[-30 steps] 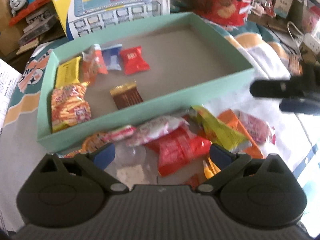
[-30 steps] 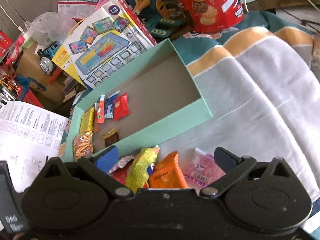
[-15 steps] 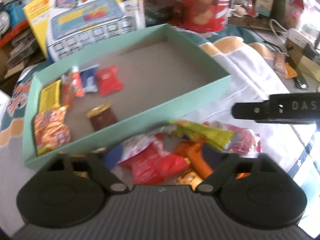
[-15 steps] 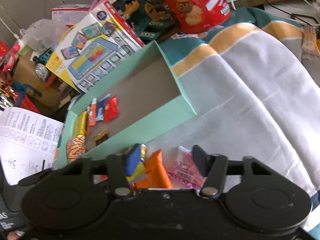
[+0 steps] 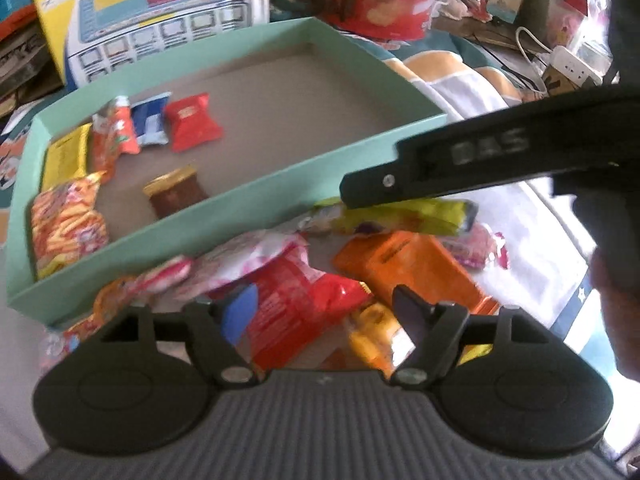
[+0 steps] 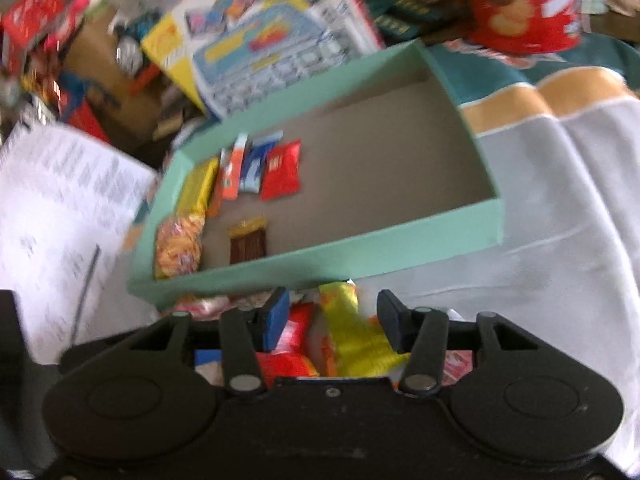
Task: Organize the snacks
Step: 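Grasp the yellow-green stick packet with the right tool while the left tool grasps the orange packet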
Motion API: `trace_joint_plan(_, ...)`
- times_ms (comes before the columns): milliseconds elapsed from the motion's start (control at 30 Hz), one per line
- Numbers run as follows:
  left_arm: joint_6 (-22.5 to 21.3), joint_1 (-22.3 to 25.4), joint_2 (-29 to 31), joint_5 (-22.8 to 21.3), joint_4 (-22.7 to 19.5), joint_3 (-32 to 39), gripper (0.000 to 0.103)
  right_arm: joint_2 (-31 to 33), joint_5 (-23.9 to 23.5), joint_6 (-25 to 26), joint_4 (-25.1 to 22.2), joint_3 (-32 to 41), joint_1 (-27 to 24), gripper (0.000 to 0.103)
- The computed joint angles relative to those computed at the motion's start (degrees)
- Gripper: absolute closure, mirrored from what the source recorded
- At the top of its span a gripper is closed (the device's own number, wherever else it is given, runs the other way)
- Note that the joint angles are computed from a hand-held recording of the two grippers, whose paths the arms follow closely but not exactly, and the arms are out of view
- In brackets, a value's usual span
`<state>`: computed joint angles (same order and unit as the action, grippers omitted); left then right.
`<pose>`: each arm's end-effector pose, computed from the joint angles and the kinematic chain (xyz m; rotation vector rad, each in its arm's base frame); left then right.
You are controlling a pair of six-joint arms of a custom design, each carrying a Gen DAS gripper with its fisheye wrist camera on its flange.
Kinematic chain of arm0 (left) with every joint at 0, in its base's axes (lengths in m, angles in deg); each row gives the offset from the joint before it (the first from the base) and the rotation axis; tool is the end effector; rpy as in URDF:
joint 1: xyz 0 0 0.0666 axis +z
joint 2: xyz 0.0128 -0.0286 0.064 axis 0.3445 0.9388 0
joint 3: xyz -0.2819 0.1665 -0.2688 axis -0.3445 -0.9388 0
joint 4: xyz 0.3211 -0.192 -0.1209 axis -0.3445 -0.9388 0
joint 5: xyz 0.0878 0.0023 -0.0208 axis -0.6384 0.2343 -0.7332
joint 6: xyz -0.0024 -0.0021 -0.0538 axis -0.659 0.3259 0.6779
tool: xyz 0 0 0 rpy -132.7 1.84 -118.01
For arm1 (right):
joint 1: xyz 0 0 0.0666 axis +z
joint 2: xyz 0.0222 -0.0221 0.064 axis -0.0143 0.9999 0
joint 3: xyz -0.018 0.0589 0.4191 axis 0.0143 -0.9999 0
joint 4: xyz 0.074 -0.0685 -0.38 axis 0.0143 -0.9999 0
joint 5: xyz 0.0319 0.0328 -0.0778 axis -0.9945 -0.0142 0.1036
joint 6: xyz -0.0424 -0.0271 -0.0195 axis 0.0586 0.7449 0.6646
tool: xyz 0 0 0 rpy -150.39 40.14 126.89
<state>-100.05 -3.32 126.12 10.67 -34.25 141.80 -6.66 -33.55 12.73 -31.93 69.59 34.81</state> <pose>0.3931 -0.1813 0.4369 0.9892 2.4421 -0.3902 0.3386 0.2311 0.4402 0.5209 2.4164 0.3888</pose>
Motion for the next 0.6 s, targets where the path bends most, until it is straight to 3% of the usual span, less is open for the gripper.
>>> trace_joint_plan(100, 0.35, 1.55, -0.26, 0.7, 0.07, -0.24, 0.017, 3.7, -3.03, 3.39, -2.34, 2.71, -1.08, 0.053)
trace_joint_plan(167, 1.22, 2.43, 0.35, 0.94, -0.22, -0.01, 0.016, 5.59, -3.73, 4.97, -3.66, 4.03, -1.01, 0.056)
trace_joint_plan(233, 2.03, 3.34, 1.21, 1.49, -0.8, 0.39, 0.016, 6.73, -3.63, 5.82, -4.28, 4.83, -0.61, 0.066)
trace_joint_plan(300, 2.73, 4.07, 1.93, 2.42, -1.15, 0.83, 0.016, 7.65, -1.9, 5.84, -5.06, 5.24, 0.36, 0.083)
trace_joint_plan(433, 2.78, 4.03, 2.22, 2.23, -1.08, 1.42, 0.016, 6.61, 0.75, 2.33, -4.09, 4.01, 1.54, 0.084)
trace_joint_plan(600, 3.57, 3.0, 0.95, 3.53, -0.78, 2.39, 0.016, 0.68, 4.56, -3.67, -3.44, 0.13, 2.06, 0.084)
